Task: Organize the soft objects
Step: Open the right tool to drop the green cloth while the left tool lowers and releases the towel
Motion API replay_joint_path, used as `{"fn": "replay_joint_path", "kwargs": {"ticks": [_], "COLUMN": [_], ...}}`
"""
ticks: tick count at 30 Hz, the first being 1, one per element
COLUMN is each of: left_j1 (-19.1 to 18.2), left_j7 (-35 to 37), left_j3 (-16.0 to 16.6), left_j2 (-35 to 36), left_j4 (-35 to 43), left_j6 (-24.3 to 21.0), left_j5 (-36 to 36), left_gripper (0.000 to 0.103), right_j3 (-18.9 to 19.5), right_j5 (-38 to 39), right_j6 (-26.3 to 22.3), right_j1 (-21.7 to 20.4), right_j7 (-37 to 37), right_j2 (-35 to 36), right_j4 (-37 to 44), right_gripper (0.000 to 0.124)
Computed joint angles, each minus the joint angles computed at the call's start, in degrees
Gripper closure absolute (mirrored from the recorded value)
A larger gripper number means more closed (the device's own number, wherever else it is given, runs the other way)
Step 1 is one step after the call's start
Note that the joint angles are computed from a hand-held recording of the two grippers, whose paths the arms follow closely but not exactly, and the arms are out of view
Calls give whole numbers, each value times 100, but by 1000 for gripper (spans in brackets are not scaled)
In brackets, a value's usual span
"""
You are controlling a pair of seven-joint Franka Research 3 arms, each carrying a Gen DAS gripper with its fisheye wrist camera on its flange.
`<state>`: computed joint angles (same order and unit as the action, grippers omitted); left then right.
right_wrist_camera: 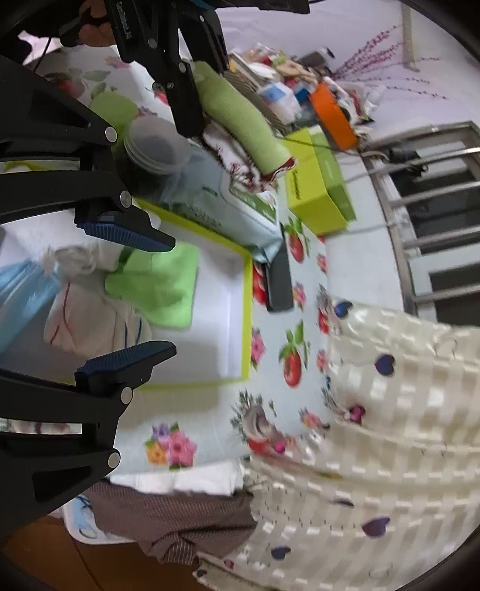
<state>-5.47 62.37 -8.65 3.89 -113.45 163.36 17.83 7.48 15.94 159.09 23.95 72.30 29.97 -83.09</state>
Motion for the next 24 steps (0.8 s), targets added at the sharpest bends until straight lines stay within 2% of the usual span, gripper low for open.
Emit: {"fn": "replay_joint_path", "kwargs": {"ticks": [3,9,12,17,20,24], "left_j1": [-2,-49,-117,-128,-142,-169], "left_j7": [231,779,891,1198,1360,1295], "left_j3": [-51,-161,-158,-231,-246,-205], "left_j2": [249,778,1065,1515,1819,1988], "left_j4": [323,1012,1401,2003,2406,2594], "left_j6": [-261,-813,-1077,-1411,-1703,-1863], "left_j5": [-165,-543,-531,-691,-811,-886], "left_gripper": [67,66,66,65,62,56], "right_j3": [-43,217,322,269,341,260], "right_j5": [54,576,775,824,918,918], "right_j6": [199,529,540,468,447,470], "right_j1": [-29,-382,-494,-480,-538,-486], "right_j7": [120,-22,-135,-137,-260,-203], "right_j2": [-37,-86,-70,-21,-5,-33], "right_j4": [-112,-281,-287,-264,-259,-299], "right_gripper": [73,73,72,72,72,72]}}
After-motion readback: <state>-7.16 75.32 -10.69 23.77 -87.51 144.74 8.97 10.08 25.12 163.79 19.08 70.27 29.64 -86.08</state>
